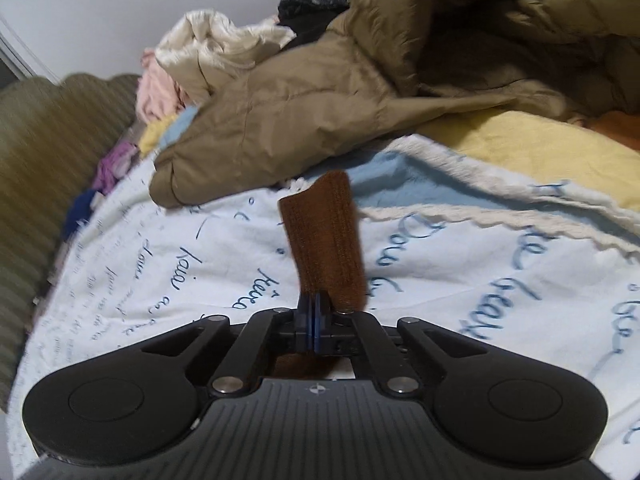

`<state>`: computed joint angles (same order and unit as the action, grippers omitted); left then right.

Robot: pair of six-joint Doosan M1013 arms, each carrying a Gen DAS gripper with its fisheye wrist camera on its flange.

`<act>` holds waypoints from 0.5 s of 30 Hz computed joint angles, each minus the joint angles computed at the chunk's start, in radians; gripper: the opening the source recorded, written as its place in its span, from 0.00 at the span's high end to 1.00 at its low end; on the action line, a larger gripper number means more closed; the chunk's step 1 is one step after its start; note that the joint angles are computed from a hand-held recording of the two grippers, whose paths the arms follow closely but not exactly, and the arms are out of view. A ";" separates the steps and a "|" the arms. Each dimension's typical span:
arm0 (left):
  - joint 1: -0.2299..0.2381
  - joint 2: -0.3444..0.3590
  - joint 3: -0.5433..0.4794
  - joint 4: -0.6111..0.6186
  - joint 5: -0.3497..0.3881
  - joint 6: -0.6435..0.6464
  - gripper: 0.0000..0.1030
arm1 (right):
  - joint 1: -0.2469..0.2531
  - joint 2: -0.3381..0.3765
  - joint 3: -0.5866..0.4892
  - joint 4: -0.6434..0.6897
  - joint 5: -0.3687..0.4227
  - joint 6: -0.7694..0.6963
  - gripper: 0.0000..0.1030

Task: Fold small clothes
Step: 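Reach the right gripper to the brown sleeve cuff and close on it, then lift the held sleeve with the right gripper and carry it toward the sweater body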

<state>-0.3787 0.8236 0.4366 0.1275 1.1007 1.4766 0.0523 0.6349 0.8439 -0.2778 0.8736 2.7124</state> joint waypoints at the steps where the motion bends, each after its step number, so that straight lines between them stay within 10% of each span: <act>1: -0.004 0.015 -0.025 0.003 0.009 0.002 0.00 | -0.001 -0.022 0.038 -0.002 -0.037 0.009 0.98; 8: -0.019 0.114 -0.201 0.005 0.127 0.052 0.00 | -0.018 -0.197 0.346 -0.016 -0.354 0.086 0.98; 12: -0.024 0.168 -0.286 -0.022 0.214 0.108 0.00 | -0.037 -0.241 0.421 0.003 -0.322 0.145 0.97; 15: -0.033 0.104 -0.147 -0.022 0.118 0.116 0.00 | -0.048 -0.242 0.424 0.033 -0.355 0.128 0.83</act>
<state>-0.4118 0.9280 0.2898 0.1058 1.2191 1.5929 0.0043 0.3927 1.2675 -0.2443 0.5184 2.8399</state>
